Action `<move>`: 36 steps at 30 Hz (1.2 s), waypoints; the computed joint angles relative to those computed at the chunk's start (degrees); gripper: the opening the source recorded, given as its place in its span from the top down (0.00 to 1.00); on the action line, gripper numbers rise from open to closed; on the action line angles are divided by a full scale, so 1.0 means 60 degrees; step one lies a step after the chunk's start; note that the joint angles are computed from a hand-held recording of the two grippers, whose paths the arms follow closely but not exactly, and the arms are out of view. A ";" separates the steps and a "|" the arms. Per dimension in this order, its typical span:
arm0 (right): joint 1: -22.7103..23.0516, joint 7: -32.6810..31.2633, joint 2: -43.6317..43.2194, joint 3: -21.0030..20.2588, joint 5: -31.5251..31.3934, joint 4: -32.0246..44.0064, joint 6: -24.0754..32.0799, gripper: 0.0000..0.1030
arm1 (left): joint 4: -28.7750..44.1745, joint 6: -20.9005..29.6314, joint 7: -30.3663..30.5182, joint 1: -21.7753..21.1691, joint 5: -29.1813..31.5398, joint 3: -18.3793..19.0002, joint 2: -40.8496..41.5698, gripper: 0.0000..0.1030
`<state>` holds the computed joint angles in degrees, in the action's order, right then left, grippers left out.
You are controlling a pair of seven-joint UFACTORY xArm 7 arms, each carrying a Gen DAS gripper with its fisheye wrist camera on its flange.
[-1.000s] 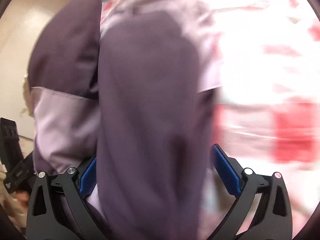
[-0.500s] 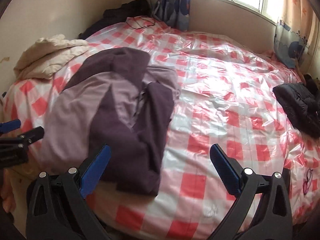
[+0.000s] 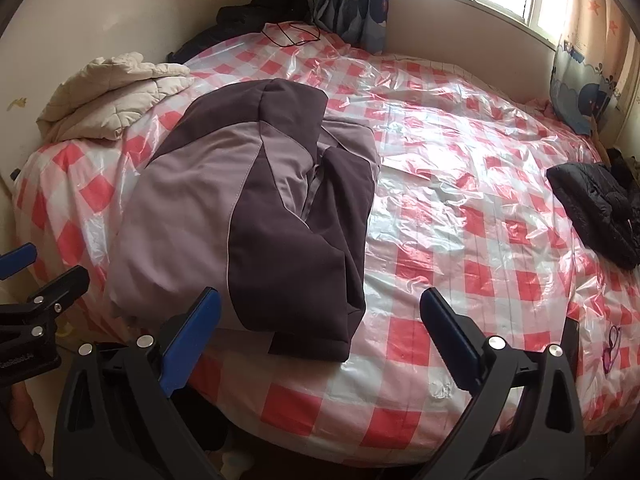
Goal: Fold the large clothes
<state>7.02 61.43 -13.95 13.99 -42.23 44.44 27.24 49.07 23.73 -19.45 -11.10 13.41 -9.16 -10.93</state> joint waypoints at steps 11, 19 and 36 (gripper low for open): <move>0.0187 0.0002 0.0171 0.0047 0.0117 0.0178 0.0237 0.07 | -0.0114 -0.0193 0.0836 -0.0179 -0.0901 0.0216 -0.0009 0.05; 0.0384 -0.0117 0.0330 -0.0079 0.0306 0.0262 0.0319 0.07 | -0.0115 -0.0308 0.0982 -0.0124 -0.1090 0.0224 0.0071 0.05; 0.0426 -0.0242 0.0256 -0.0146 0.0600 0.0100 0.0272 0.07 | 0.0006 -0.0046 0.1508 -0.0293 -0.1803 0.0261 0.0182 0.05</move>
<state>9.57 59.97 -12.41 13.11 -38.63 45.04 28.87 49.11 23.45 -10.41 -12.86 2.59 -7.59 -9.84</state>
